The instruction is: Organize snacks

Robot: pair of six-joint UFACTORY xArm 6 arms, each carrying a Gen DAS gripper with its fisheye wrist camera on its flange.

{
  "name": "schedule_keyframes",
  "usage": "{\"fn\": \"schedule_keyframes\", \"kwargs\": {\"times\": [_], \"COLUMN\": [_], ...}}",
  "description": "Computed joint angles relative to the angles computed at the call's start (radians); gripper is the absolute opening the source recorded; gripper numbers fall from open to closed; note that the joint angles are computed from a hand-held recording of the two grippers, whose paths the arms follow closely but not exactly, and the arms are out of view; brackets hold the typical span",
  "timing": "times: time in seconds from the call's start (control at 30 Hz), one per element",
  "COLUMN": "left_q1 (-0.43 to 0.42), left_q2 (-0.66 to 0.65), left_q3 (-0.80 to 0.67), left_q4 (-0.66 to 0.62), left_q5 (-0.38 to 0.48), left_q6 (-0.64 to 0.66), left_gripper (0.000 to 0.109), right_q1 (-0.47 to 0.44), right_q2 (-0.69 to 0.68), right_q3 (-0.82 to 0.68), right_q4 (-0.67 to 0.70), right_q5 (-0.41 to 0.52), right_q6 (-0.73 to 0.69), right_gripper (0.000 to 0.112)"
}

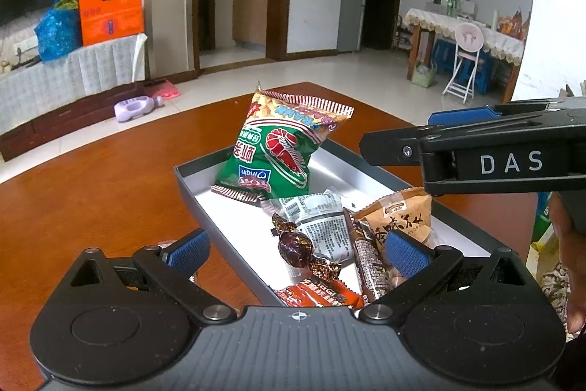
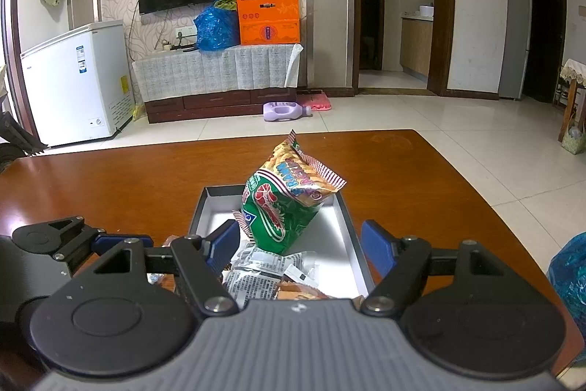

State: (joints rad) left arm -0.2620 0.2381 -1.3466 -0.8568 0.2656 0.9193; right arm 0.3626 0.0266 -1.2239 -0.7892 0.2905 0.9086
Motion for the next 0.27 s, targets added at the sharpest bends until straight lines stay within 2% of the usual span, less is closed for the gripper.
{"fn": "schedule_keyframes", "kwargs": {"times": [0.27], "left_q1": [-0.003], "left_q2": [-0.002], "left_q3": [0.001], "left_q4": [-0.001], "left_q5": [0.006], "left_q6": [0.011], "left_gripper": [0.103], "right_q1": [-0.007], "right_q2": [0.006], "right_q3": [0.000], "right_q4": [-0.006], "right_q5": [-0.008], "right_q6": [0.005], "right_gripper": [0.074]}}
